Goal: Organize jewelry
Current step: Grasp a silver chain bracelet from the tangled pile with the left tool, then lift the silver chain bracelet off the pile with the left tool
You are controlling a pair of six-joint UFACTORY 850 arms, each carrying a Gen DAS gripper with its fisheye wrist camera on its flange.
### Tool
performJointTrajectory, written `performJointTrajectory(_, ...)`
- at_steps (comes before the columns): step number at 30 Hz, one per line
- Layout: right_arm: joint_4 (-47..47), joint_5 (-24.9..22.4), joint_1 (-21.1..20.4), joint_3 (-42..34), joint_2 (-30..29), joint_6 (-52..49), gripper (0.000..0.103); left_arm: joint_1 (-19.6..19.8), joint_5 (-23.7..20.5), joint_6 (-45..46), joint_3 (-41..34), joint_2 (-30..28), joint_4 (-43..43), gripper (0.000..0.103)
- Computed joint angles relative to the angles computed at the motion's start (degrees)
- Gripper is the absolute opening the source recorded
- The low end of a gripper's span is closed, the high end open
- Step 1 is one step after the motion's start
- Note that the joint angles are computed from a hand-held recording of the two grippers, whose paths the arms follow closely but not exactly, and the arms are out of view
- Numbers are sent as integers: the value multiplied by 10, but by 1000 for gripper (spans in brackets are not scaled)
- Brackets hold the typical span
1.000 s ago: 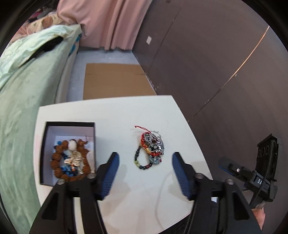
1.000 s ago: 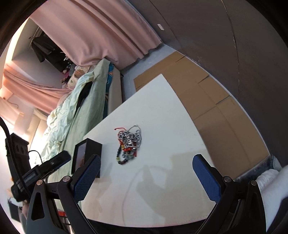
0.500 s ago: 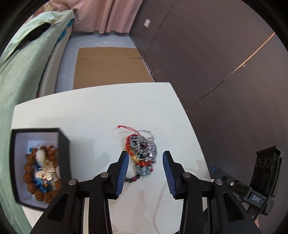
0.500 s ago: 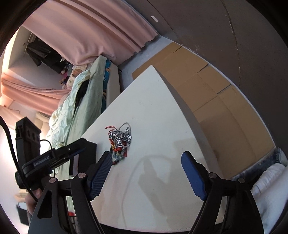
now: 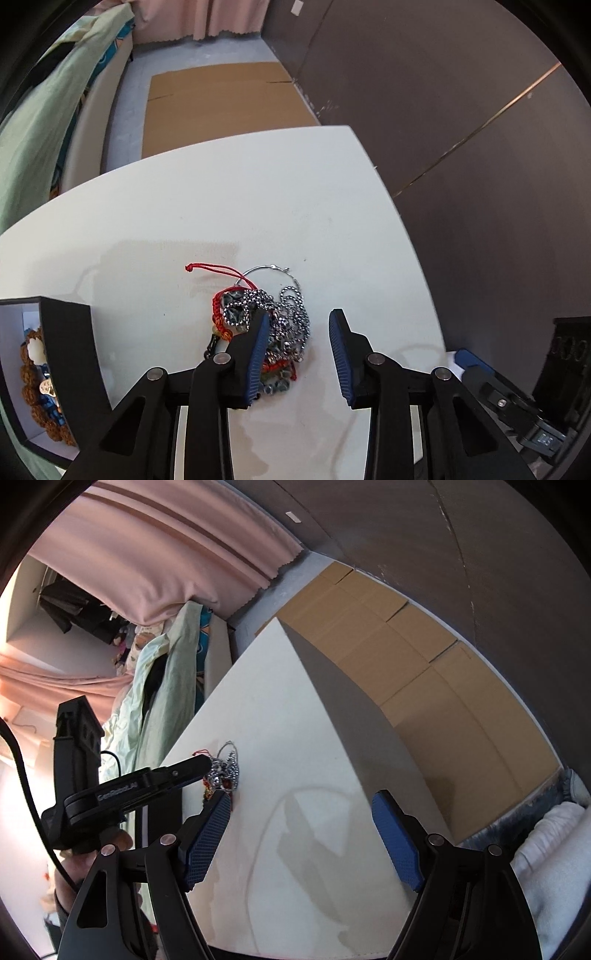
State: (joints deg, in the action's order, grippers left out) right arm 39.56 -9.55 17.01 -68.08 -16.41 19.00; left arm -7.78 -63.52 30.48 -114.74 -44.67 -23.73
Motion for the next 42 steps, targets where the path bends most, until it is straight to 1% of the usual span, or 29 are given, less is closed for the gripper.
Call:
performJointTrajectory(2,-3,0,-1,2,1,4,80,-3,3,-4,-2,-2,7,35)
performJointTrajectory(4,-8,-1,-1,3,2,10,80,-8,11,-8,4,0,22,31)
performJointTrajectory(6,-16,-1,0,2,2,21,80,-11,14,-8,11,4,26,29)
performJointTrajectory(10,-28,-4,3,-2,-2,38,80,-15,0,-11,11,3,36,29)
performJointTrajectory(14,-51,-9,3,-8,-4,61,80,-28,-3,-19,7,-3,67,28)
performJointTrajectory(16,-63,-8,4,-4,0,74,80,-32,11,-18,15,2,80,26)
performJointTrajectory(18,-87,-7,4,-1,4,100,80,-38,29,-17,27,10,107,17)
performJointTrajectory(19,-96,-7,4,0,5,110,80,-37,29,-13,27,10,105,17)
performJointTrajectory(20,-105,-8,4,0,5,121,80,-35,27,-11,26,10,101,14)
performJointTrajectory(22,-117,-9,6,-1,6,135,80,-31,24,-10,25,11,95,13)
performJointTrajectory(25,-128,-10,10,-8,4,138,80,-20,30,8,30,24,72,13)
performJointTrajectory(30,-90,-13,12,-23,-4,94,80,-1,18,46,22,40,15,13)
performJointTrajectory(35,-68,-17,16,-44,-16,68,80,15,19,62,15,56,-21,13)
performJointTrajectory(39,-55,-25,18,-66,-29,51,77,31,12,78,-1,58,-51,13)
performJointTrajectory(41,-62,-32,19,-77,-35,55,76,39,10,84,5,71,-65,13)
performJointTrajectory(42,-57,-37,18,-84,-40,50,73,44,10,89,10,79,-73,13)
